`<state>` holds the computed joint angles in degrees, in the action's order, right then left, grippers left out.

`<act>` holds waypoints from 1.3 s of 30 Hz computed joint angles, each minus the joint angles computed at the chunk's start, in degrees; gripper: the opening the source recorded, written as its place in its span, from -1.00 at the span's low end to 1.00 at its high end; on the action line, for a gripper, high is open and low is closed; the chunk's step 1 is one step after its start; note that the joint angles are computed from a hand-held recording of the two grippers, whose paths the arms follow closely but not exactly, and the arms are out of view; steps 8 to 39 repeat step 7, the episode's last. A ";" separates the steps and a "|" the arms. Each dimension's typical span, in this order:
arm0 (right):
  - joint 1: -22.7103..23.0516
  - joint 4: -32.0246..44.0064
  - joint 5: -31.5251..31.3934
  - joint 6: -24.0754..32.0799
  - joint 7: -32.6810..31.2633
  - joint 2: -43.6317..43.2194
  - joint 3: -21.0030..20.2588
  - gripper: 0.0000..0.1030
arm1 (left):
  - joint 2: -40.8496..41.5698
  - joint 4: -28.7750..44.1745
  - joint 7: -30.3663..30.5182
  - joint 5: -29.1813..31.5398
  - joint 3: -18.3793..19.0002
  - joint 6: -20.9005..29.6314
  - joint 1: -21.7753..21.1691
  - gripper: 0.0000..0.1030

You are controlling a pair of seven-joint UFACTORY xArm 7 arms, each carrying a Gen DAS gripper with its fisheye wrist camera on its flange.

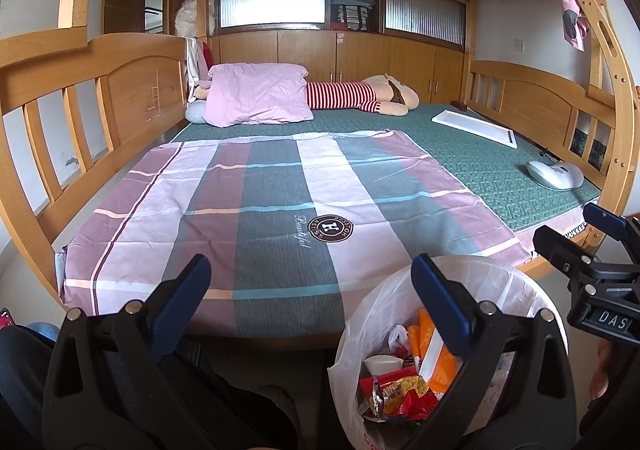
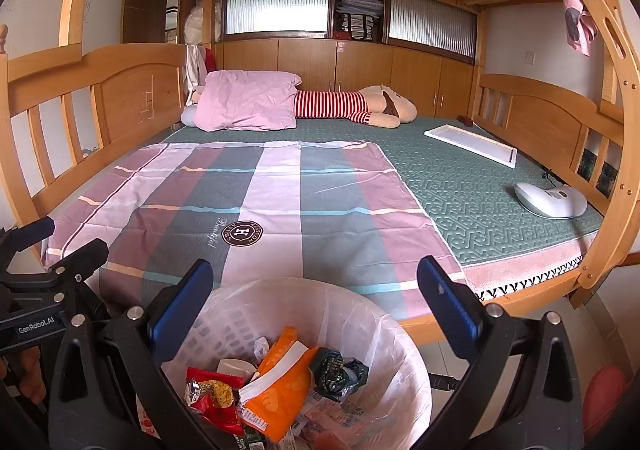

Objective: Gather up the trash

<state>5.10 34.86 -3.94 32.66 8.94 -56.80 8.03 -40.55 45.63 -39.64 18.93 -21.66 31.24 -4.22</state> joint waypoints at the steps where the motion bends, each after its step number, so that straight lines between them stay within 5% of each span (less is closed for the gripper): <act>1: 0.01 0.00 -0.01 0.00 0.01 0.00 -0.01 0.93 | 0.07 0.12 -0.07 -0.06 0.01 0.13 0.01 0.93; 39: 0.03 0.02 -0.02 -0.02 0.13 0.16 -0.03 0.93 | 0.03 0.27 -0.43 -0.09 0.12 0.74 0.07 0.93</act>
